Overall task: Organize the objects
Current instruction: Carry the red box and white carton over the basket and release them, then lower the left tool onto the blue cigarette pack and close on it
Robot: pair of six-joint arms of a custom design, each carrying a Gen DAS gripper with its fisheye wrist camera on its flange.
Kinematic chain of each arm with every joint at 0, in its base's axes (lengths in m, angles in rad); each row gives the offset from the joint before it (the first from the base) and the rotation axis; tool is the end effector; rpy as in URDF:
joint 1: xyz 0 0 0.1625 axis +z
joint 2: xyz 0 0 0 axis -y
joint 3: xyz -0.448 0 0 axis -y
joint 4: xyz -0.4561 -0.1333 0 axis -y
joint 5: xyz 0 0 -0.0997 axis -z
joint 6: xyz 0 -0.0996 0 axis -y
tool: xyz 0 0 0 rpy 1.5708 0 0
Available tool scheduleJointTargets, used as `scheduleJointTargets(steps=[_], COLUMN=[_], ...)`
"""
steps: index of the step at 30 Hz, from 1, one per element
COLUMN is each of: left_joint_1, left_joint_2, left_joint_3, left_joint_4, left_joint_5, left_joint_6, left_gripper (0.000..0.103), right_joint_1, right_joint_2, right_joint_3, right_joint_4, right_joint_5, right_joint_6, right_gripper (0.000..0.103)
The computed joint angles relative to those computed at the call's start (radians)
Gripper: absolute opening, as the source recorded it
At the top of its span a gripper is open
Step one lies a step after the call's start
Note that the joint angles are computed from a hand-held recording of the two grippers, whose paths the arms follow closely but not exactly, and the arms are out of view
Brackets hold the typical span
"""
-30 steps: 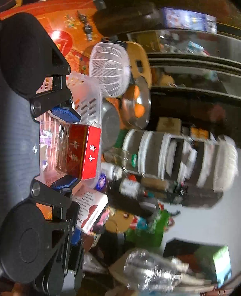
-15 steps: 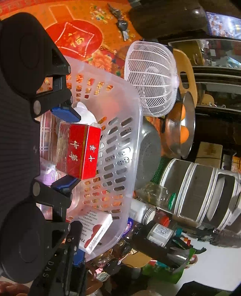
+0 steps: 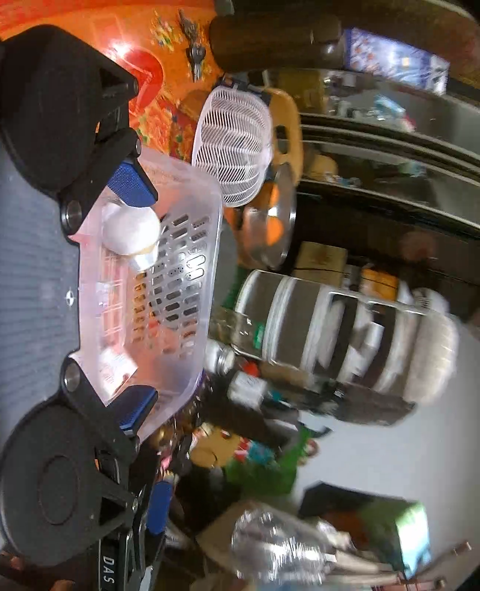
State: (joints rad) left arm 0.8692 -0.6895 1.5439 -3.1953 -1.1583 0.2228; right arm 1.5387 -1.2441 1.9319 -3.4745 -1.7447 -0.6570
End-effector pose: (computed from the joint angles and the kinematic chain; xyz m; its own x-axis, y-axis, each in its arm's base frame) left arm -0.3713 -0.7078 0.1074 -0.7558 0.4899 -0.4345 0.6463 0.4512 -0.6154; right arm 0.0960 -0.6262 0.3567 -0.7822 -0.0587 0.6203 -0.5892 0.3934 -0.7058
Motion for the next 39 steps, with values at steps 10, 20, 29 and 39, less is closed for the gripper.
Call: scheduleJointTargets(steps=[10, 20, 29, 39], left_joint_1=[-0.080, -0.050, -0.048, -0.029], left_joint_2=[-0.183, -0.107, -0.059, 0.025], left_joint_3=[0.474, 0.404, 0.342, 0.237], left_joint_4=[-0.315, -0.203, -0.150, -0.088], left_joint_5=[0.132, 0.136, 0.165, 0.173], left_joint_6=[-0.082, -0.063, -0.017, 0.079], left_gripper=[0.103, 0.100, 0.091, 0.086], right_joint_1=[-0.128, -0.169, -0.202, -0.210], right_joint_2=[-0.142, -0.084, -0.069, -0.070], right_joint_3=[0.463, 0.519, 0.535, 0.527], right_joint_4=[-0.383, -0.459, -0.492, -0.485], right_joint_5=[0.189, 0.197, 0.219, 0.217], right_joint_6=[0.143, 0.102, 0.080, 0.083], right_gripper=[0.103, 0.103, 0.103, 0.103])
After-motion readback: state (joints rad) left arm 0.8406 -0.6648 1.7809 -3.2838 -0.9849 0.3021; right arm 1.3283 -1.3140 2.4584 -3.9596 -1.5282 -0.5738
